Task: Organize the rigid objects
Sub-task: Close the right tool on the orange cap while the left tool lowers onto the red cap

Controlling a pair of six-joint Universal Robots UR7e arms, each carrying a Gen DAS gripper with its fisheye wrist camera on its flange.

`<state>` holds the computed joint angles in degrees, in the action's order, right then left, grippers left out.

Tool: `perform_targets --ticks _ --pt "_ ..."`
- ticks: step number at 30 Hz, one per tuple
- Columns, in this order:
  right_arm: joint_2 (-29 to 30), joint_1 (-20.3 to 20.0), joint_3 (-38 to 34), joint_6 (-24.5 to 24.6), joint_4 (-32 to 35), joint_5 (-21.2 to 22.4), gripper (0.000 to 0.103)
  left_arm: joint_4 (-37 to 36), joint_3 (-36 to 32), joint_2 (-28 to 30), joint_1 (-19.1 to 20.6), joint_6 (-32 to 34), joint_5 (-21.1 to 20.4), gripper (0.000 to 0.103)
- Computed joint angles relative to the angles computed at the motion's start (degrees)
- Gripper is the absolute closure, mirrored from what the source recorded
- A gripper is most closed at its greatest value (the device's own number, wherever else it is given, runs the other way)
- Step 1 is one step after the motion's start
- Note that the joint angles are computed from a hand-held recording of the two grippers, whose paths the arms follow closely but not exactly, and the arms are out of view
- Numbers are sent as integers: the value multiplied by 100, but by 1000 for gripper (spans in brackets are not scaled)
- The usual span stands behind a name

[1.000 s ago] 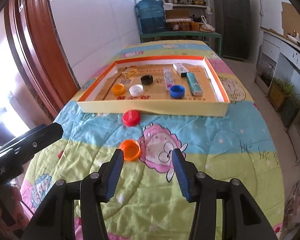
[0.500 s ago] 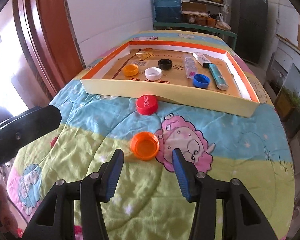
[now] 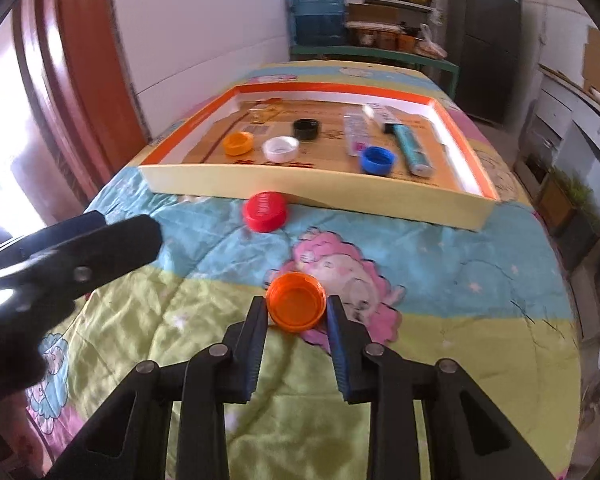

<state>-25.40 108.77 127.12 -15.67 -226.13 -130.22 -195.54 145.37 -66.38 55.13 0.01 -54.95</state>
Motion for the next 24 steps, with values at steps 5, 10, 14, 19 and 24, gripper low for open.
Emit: perform_targets --ticks 5,10,14,19,24 --pt "-100 -9 196 66 -276 -240 73 407 -506 497 109 28 6 28" --pt "-224 -137 436 169 -546 -287 73 639 -960 954 230 71 116 28" --pt "-291 -232 585 190 -708 -189 73 664 -1173 1214 253 41 319 28" --pt "-344 -296 641 209 -702 -54 73 492 -1258 1382 238 139 499 28" --pt "-344 -325 634 210 -645 15 73 324 -1240 1482 172 139 821 45"
